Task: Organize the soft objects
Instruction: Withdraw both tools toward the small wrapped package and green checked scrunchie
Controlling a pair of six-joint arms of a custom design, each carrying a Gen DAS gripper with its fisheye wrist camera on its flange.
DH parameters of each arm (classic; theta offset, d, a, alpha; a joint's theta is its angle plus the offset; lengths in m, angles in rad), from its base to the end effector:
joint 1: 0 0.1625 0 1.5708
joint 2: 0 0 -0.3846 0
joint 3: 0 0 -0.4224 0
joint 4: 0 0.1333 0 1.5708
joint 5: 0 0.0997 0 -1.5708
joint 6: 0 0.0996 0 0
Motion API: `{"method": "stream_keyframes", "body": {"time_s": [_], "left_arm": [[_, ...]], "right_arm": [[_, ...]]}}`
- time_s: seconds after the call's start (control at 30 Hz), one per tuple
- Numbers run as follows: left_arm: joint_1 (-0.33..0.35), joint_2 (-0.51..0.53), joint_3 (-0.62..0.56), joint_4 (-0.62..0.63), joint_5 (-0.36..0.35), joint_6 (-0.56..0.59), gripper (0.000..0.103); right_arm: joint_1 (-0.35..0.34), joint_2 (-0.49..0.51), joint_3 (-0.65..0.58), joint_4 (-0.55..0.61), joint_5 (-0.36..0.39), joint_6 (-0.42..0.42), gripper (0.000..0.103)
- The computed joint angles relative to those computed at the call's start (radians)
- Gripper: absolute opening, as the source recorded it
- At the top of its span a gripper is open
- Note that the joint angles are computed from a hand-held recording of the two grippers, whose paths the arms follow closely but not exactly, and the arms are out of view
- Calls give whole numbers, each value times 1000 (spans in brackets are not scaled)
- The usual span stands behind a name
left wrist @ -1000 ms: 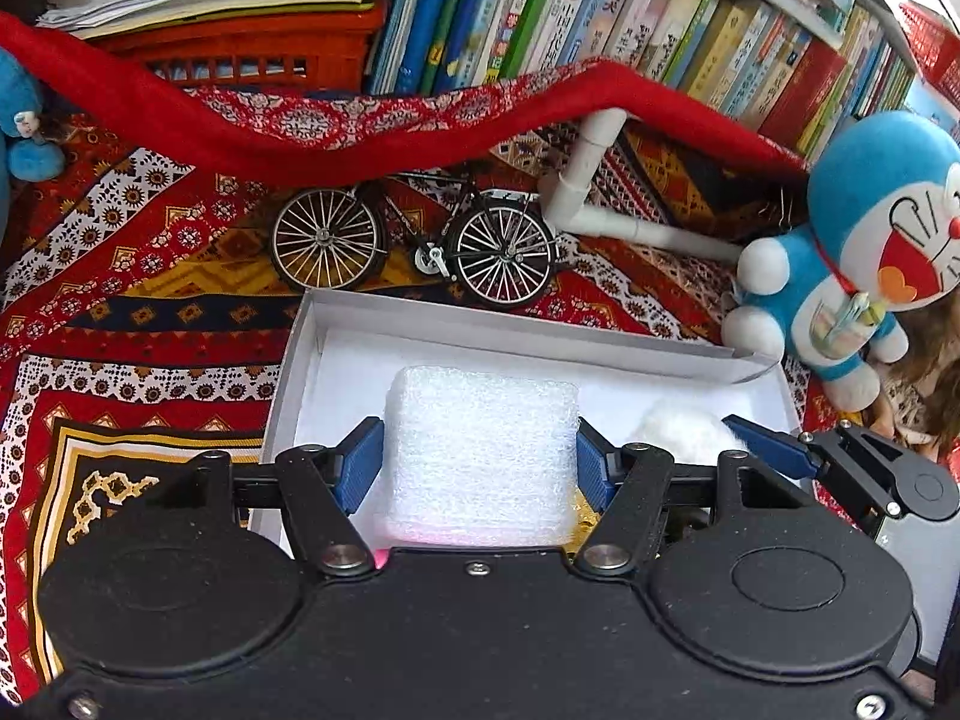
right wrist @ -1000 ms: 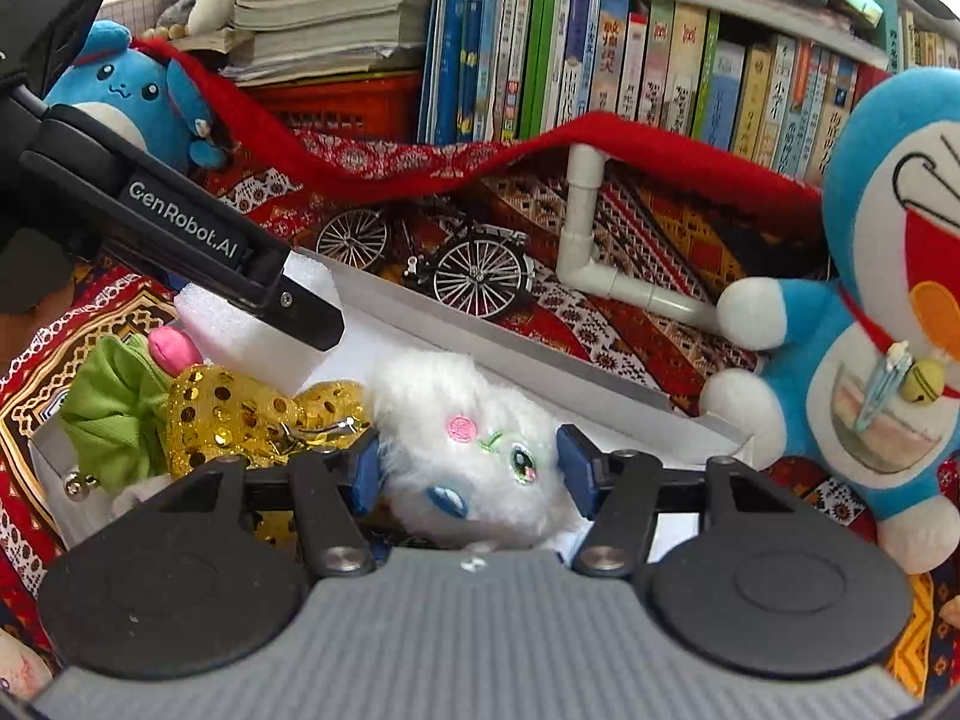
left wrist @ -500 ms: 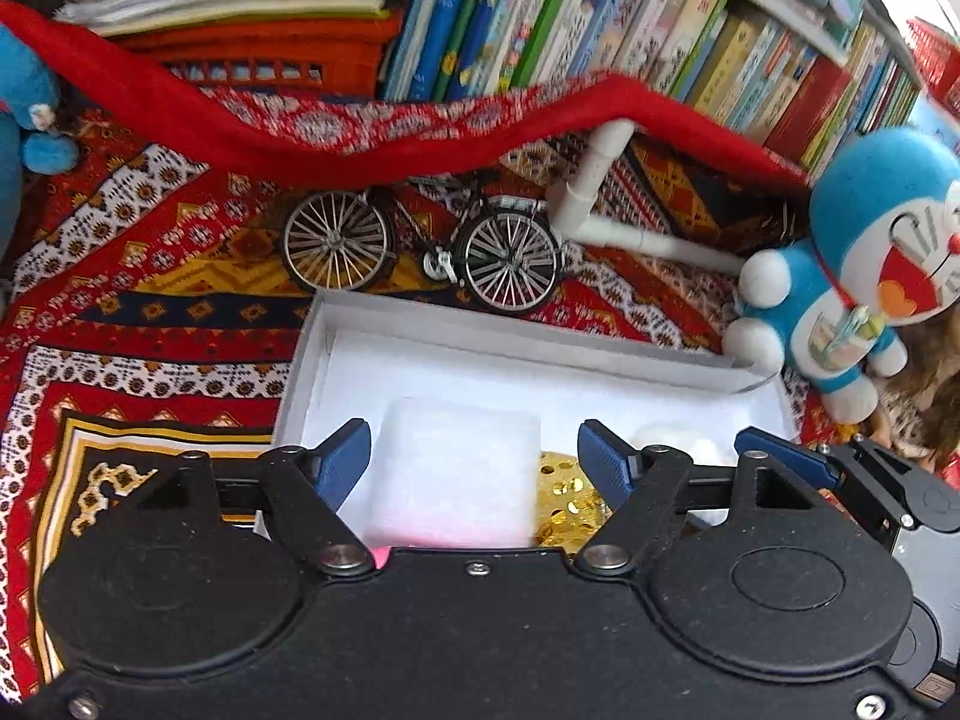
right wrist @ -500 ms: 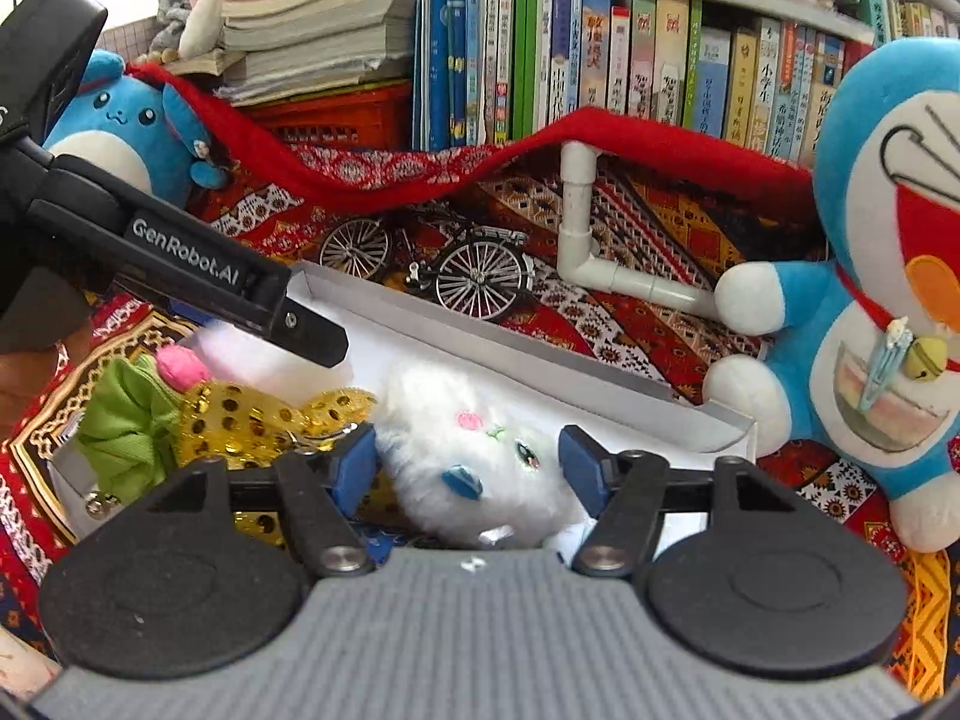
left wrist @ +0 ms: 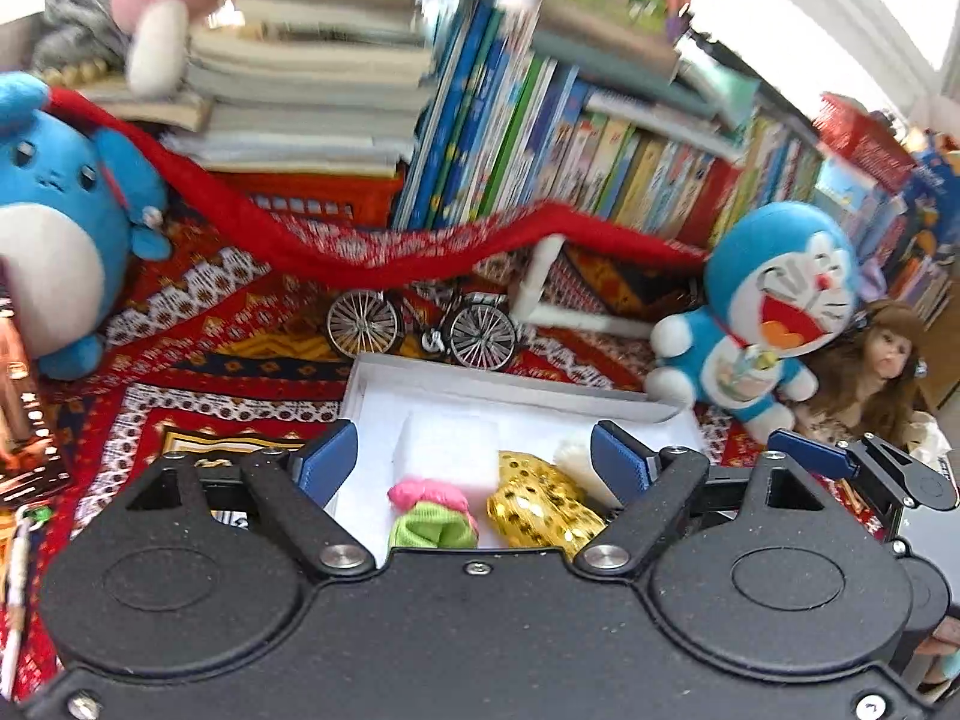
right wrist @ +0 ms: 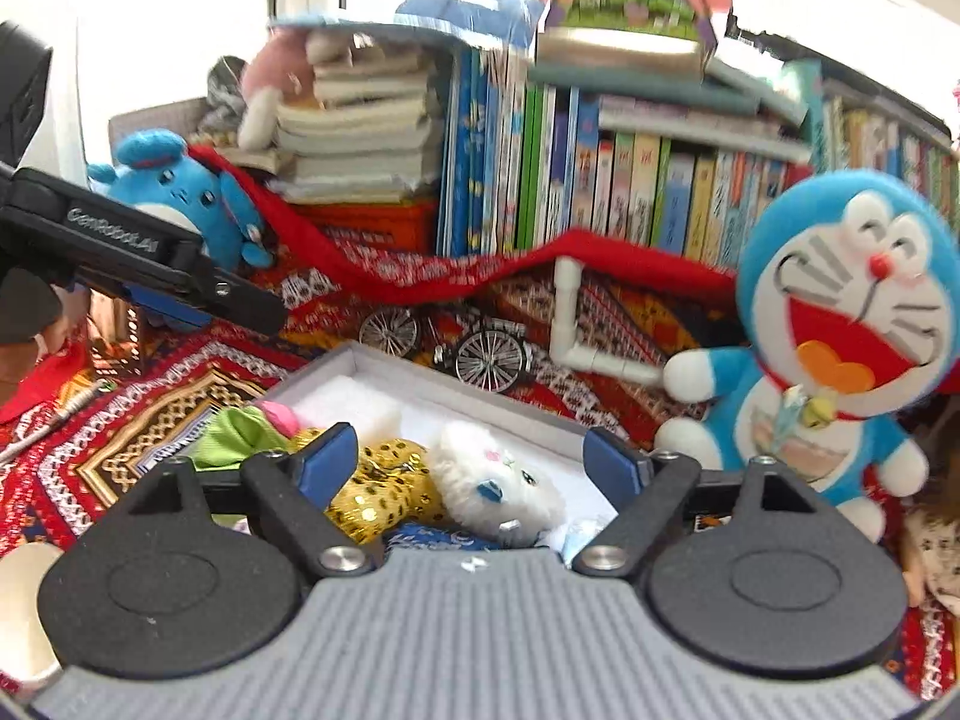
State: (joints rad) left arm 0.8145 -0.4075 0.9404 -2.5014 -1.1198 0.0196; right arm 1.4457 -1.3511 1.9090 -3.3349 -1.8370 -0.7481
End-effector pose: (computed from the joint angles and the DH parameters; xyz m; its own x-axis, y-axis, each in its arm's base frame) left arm -0.4504 -0.7349 0.0563 -0.7579 0.5079 -0.4094 0.6477 0.6608 -0.3793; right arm 0.0355 -0.5764 0.3731 -0.7094 0.0263 0.7043 -0.5977 0.5071 -0.6210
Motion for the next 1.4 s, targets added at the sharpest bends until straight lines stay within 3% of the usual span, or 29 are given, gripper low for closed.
{"method": "stream_keyframes", "body": {"time_s": [0.27,0.47,0.63,0.8,1.03,1.17,1.4], "left_arm": [[-51,-227,405,-305,-5,65,87],[-109,-311,666,-637,69,174,88],[-142,-363,820,-782,71,206,90],[-163,-402,930,-849,75,157,91],[-193,-431,1047,-925,115,128,91],[-210,-440,1100,-932,134,91,91],[-238,-407,1146,-940,176,18,90]], "right_arm": [[4,-116,184,-141,78,-45,103],[-22,-190,325,-258,144,-29,103],[-53,-205,424,-405,164,-45,103],[-85,-202,496,-515,175,-47,103],[-151,-188,557,-636,213,44,103],[-195,-205,583,-642,261,109,103],[-221,-177,607,-720,246,135,91]]}}
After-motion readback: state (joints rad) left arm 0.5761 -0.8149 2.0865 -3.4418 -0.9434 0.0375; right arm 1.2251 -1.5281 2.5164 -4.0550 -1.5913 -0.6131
